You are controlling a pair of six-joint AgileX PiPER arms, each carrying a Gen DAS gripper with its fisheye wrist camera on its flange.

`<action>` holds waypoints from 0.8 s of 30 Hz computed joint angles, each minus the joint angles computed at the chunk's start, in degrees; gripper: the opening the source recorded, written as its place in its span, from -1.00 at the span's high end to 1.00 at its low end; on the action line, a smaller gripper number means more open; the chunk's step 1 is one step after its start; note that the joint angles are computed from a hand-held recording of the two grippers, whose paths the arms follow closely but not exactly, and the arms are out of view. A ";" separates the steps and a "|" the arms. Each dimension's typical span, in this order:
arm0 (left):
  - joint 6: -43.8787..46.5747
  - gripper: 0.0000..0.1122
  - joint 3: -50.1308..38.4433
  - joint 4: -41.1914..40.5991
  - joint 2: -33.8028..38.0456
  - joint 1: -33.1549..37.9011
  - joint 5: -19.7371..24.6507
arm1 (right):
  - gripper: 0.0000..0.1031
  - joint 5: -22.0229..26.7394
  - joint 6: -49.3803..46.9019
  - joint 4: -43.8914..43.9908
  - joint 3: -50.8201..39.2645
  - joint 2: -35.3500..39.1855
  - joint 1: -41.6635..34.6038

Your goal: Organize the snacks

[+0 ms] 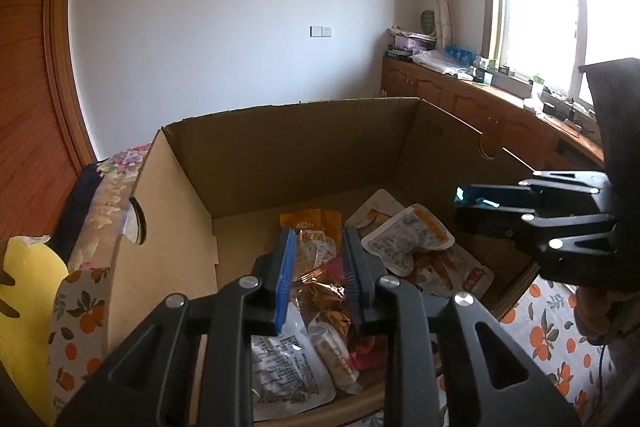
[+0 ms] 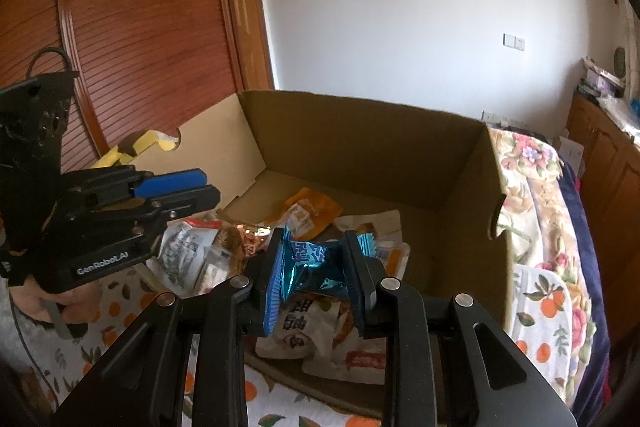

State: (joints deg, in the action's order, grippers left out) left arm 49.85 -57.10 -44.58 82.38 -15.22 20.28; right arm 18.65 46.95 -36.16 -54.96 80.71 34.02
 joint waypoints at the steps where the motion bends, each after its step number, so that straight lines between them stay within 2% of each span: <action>1: 0.02 0.56 0.06 -0.12 0.03 0.06 0.06 | 0.47 -0.53 -1.06 1.18 0.15 0.14 -0.52; 3: -1.79 0.54 0.12 1.62 -0.12 -0.23 -0.20 | 0.42 -1.41 -1.51 1.90 0.46 0.50 -0.90; 6: -4.38 0.50 0.24 4.08 -0.96 -0.54 0.31 | 0.06 -1.88 -2.50 3.06 0.53 0.58 -0.84; 7: -5.54 0.48 0.54 5.16 -1.66 -0.77 0.40 | 0.00 -1.26 -0.51 1.16 0.45 0.44 -0.21; 10: -9.84 0.44 2.15 9.31 -5.30 -1.53 1.01 | -0.05 1.01 2.04 -0.45 0.30 -0.69 1.60; 14: -19.28 0.42 3.85 18.39 -11.49 -3.25 3.19 | -0.05 7.18 9.01 -5.26 0.35 -4.14 6.16; 19: -35.16 0.40 5.13 33.61 -21.30 -7.35 8.58 | -0.05 23.20 21.07 -13.89 -0.11 -10.63 19.27; 24: -49.36 0.36 5.88 46.19 -30.84 -13.25 15.37 | -0.05 42.24 31.32 -20.13 -1.93 -14.08 36.51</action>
